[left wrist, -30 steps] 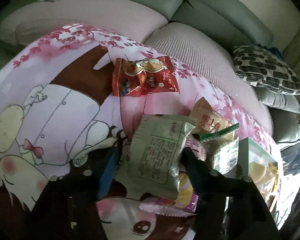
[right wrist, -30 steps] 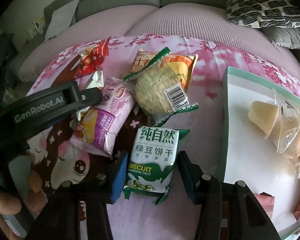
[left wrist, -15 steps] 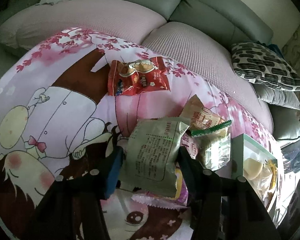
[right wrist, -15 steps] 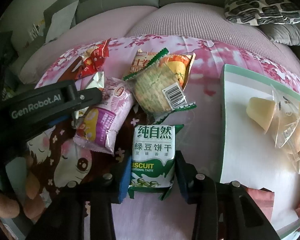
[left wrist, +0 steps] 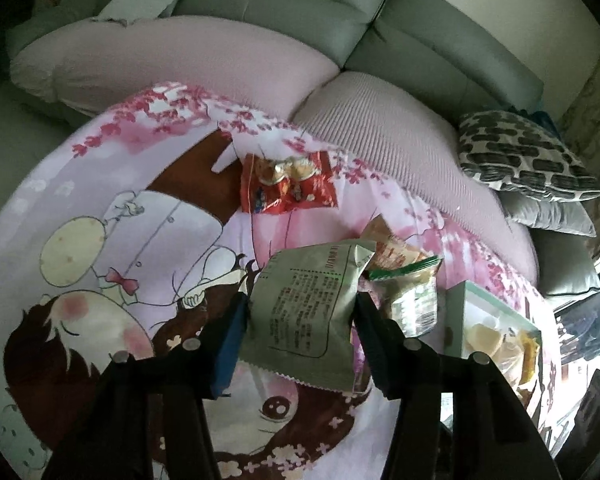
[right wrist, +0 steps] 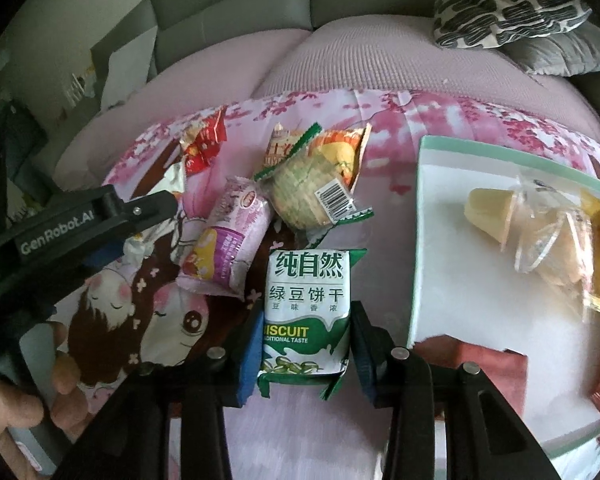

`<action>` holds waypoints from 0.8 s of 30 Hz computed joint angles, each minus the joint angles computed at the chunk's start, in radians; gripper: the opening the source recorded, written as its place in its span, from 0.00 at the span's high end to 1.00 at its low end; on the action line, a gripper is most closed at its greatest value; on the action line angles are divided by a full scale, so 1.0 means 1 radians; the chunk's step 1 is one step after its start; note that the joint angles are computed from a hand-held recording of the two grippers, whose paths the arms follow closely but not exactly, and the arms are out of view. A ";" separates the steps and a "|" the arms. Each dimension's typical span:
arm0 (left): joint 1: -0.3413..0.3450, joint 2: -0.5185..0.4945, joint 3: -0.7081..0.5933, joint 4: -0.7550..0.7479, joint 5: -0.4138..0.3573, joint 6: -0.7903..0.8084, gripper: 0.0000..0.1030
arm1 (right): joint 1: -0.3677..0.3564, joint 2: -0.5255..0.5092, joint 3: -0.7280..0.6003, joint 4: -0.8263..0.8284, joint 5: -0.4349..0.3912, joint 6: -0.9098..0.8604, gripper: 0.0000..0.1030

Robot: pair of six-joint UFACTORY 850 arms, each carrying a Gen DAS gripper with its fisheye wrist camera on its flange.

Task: Organize snacks
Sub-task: 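Carry both packs into the tray beside the others and open both tools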

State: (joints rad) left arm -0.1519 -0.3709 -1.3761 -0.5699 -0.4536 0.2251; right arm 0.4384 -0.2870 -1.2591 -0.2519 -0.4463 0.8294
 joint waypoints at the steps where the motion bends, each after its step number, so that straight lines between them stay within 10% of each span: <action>1: 0.000 0.010 0.006 -0.008 0.006 0.008 0.46 | 0.001 0.007 0.005 -0.010 0.003 0.012 0.59; 24: -0.085 0.096 0.025 -0.225 0.005 0.278 0.46 | -0.082 0.190 0.144 -0.228 -0.053 0.326 0.59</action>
State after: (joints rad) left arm -0.2367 -0.2752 -1.3515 -0.7949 -0.4483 0.5026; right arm 0.3565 -0.0965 -1.1148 -0.4803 -0.4991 1.1549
